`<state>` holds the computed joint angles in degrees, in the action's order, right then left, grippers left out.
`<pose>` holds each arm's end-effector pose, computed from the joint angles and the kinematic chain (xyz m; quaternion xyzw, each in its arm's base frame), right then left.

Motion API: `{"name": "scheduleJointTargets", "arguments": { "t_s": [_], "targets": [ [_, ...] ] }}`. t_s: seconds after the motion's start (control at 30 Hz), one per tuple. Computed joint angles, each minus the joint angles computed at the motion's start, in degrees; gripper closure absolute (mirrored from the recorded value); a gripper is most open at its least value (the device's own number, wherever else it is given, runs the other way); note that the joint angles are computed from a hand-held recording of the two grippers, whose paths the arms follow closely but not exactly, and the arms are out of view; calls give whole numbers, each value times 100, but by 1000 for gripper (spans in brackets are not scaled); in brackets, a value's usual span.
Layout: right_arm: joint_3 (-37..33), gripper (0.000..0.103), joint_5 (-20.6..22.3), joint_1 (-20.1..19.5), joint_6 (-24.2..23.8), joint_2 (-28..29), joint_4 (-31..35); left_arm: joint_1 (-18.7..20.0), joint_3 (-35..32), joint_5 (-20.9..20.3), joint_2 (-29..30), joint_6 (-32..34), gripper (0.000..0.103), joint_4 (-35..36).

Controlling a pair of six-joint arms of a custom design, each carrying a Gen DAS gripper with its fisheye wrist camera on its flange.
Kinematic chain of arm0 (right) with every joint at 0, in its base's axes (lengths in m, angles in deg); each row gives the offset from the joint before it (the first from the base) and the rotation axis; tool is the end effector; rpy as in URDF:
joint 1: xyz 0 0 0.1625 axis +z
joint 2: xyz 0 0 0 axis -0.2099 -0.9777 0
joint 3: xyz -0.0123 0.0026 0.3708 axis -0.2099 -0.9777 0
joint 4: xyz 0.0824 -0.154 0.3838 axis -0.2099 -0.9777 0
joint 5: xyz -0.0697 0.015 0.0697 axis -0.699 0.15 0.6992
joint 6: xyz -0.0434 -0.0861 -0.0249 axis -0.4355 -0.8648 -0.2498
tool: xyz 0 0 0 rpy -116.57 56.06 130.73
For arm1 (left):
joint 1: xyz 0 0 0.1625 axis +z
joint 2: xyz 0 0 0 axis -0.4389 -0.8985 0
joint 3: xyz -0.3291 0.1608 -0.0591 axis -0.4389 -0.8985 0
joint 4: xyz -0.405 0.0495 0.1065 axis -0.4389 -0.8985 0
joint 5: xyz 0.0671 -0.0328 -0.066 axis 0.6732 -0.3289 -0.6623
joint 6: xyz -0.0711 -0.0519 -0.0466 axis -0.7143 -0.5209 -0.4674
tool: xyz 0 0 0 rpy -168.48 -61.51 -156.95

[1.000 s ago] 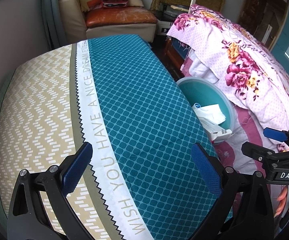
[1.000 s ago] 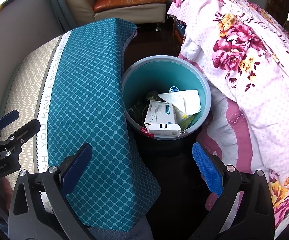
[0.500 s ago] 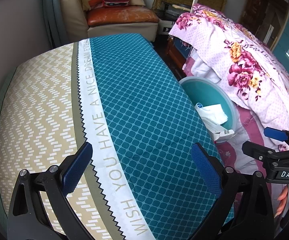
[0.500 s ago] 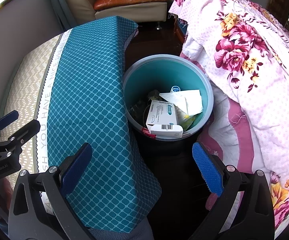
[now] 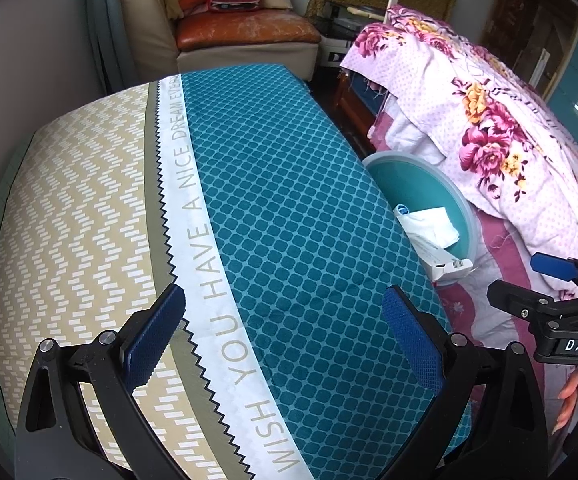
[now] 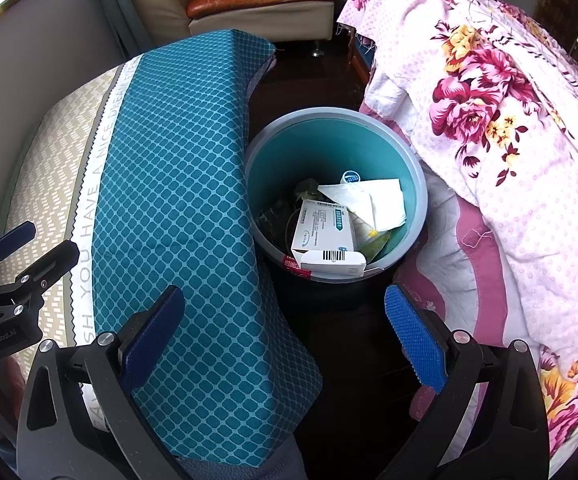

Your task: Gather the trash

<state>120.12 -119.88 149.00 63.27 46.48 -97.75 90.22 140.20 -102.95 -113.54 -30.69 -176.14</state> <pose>0.4334 -0.3283 -0.0376 -0.1538 -0.8757 0.2811 0.3613 -0.0221 -0.4507 0.3748 0.3896 0.8892 -0.0966 0.2194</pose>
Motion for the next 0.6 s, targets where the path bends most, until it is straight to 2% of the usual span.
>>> {"name": "scheduleJointTargets", "arguments": {
  "t_s": [0.6],
  "targets": [
    [-104,7,-10,19,153,-8,410,64,-21,-30,48,22,4,-46]
  ]
}}
